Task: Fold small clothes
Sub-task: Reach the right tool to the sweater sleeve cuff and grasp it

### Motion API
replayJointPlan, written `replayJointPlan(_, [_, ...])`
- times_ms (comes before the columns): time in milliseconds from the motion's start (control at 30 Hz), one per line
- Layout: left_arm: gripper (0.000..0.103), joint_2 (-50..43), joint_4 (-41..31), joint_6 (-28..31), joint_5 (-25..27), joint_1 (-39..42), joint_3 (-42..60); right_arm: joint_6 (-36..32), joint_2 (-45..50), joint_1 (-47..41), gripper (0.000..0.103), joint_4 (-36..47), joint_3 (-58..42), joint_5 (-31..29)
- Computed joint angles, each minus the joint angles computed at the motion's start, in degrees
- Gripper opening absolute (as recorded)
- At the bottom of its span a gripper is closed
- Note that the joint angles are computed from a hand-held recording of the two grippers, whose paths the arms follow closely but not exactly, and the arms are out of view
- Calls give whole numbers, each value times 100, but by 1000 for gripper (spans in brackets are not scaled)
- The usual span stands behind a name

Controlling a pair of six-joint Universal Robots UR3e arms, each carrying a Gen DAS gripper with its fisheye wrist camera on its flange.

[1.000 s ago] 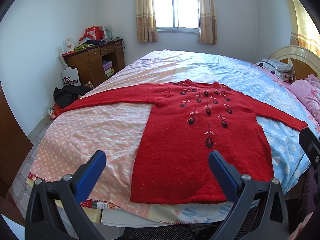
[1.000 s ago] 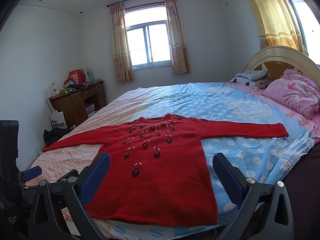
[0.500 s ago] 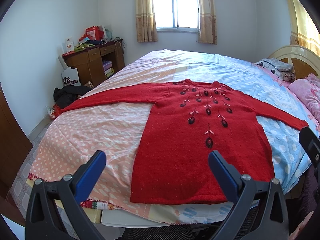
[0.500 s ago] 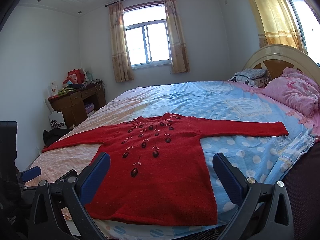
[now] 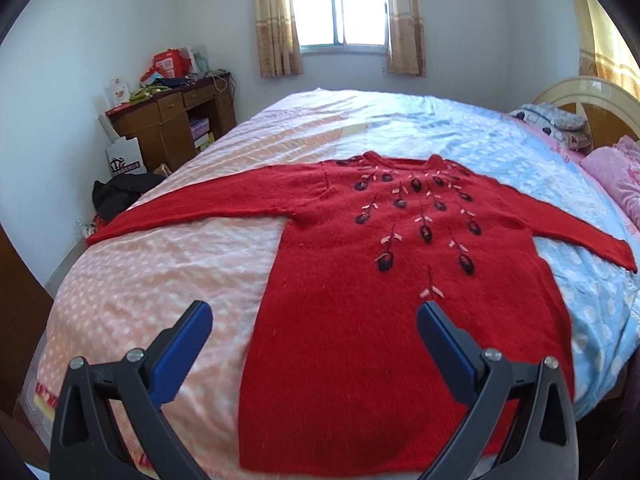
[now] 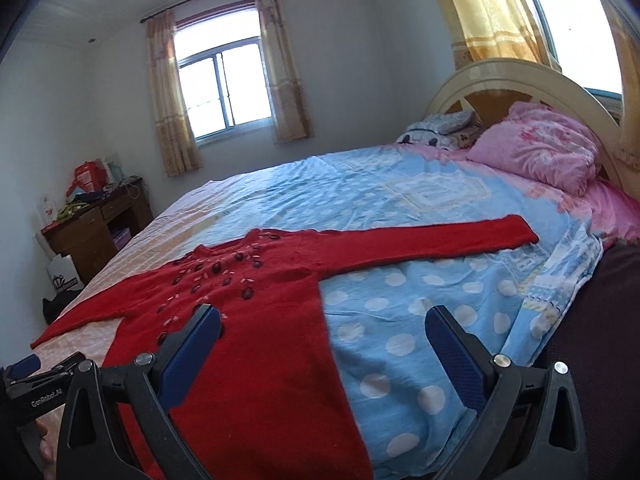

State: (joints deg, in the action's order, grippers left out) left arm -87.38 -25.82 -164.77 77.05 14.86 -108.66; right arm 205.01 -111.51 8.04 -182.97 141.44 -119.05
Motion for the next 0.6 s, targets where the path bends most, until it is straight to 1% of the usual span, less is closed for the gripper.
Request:
replayJointPlan(67, [103, -515, -131, 28, 64, -102, 505, -53, -274, -912, 102, 156, 144, 695])
replayJointPlan(100, [103, -676, -201, 62, 53, -108, 676, -136, -320, -1238, 102, 178, 191, 906])
replayJointPlan(200, [103, -1363, -436, 143, -15, -80, 1461, -478, -73, -1839, 101, 162, 123, 994])
replayJointPlan(233, [103, -1603, -441, 129, 6, -79, 1729, -617, 3, -2076, 100, 192, 82, 1053])
replayJointPlan(267, [103, -1840, -441, 109, 21, -73, 1993, -774, 33, -2362, 96, 152, 79, 1181])
replayJointPlan(333, [103, -2285, -523, 13, 80, -113, 2528, -1064, 116, -2829, 93, 154, -25, 1319])
replayJointPlan(400, [103, -2946, -886, -128, 162, -193, 3416, -1288, 8, -3583, 92, 397, -139, 1843])
replayJointPlan(500, [103, -3622, -1228, -248, 307, -318, 4294, -1313, -215, -5032, 91, 1114, -343, 3051])
replayJointPlan(533, [103, -3728, -1265, -264, 352, -350, 4414, -1290, -228, -5503, 85, 1288, -403, 3407])
replayJointPlan(567, [103, -3865, -1264, -299, 391, -391, 4550, -1264, -220, -5958, 76, 1440, -468, 3706])
replayJointPlan(600, [103, -3979, -1276, -333, 408, -415, 4667, -1288, -174, -6402, 73, 1524, -505, 3976])
